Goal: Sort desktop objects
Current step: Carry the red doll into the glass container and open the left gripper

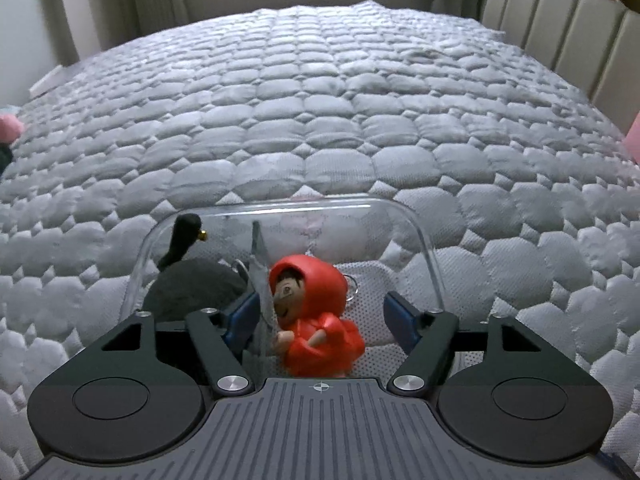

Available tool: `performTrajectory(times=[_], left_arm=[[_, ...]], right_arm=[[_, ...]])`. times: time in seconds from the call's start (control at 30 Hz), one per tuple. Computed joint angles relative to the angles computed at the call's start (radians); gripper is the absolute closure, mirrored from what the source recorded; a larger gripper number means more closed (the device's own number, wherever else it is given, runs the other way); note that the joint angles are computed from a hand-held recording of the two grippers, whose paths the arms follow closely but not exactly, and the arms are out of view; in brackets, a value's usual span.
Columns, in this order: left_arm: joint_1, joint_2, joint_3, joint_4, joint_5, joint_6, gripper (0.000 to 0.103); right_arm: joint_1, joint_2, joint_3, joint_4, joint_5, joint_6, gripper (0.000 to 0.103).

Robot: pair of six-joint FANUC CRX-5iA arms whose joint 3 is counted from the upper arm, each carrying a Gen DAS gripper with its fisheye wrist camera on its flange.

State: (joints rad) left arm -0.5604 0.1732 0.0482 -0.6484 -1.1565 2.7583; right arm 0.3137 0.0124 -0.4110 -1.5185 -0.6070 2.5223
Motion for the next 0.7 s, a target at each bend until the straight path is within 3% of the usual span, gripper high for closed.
performTrajectory(times=[0.33,0.53,0.7], left_arm=[[-0.065,0.018,0.043,-0.015,-0.072,-0.028,0.038],[-0.123,-0.059,-0.023,-0.043,-0.038,0.009,0.036],[-0.15,-0.16,-0.131,-0.028,0.027,0.07,0.035]], right_arm=[[0.027,-0.006,0.005,0.032,0.028,-0.04,0.008],[0.086,-0.041,0.003,0.123,0.09,-0.138,0.008],[0.203,-0.114,-0.022,0.272,0.221,-0.257,0.008]])
